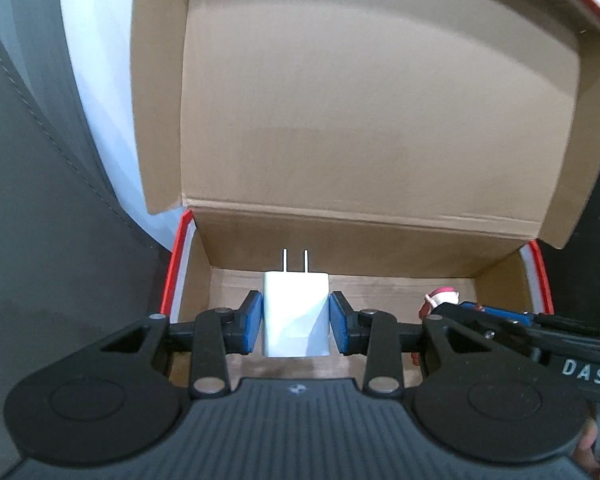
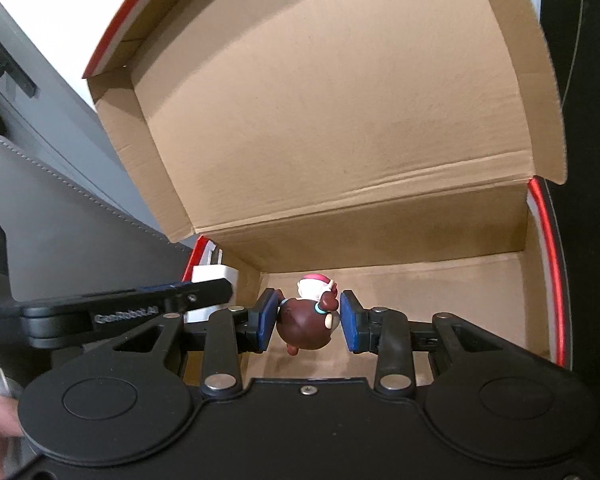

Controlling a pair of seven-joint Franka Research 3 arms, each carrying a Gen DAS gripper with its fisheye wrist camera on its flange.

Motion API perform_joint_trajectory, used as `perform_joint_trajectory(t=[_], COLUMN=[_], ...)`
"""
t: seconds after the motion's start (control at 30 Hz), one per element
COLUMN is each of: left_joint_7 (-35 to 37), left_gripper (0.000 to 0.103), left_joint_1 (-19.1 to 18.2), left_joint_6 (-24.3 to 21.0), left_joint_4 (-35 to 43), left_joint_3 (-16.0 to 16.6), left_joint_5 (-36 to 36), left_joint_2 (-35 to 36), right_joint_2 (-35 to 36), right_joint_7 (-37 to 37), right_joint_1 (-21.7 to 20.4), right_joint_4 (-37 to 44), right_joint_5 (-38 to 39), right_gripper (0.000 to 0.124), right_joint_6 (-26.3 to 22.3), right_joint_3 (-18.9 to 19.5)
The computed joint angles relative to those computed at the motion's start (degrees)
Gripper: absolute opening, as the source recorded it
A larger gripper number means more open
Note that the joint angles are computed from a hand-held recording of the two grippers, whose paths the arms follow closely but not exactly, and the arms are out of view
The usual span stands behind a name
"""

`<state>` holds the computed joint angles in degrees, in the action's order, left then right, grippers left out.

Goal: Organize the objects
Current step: 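Lift the charger into the red shoebox with the left tool while the right tool carries the bear there, then open the left tool to release the charger while the right tool releases the bear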

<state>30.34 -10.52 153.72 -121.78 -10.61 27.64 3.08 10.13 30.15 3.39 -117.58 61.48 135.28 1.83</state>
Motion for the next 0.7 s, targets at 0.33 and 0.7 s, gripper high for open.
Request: perform_joint_trajectory(t=[0.33, 0.7], left_joint_7=[2.15, 5.28], left_gripper=[0.035, 0.035], left_joint_1=[-0.21, -0.48], left_joint_6=[-1.62, -4.42], left_joint_4=[3.69, 7.6], left_joint_3=[0.76, 1.29], left_joint_5=[-1.98, -4.93], left_joint_2=[6.71, 11.28], right_joint_2=[4.18, 6.21], right_joint_7=[1.41, 3.8], right_joint_1=[-0.01, 0.33], right_joint_4=[2.29, 3.48], right_joint_5=[-0.2, -2.65], right_gripper=[0.034, 0.034], right_joint_6=[2.09, 3.59], right_joint_3=[1.08, 2.07])
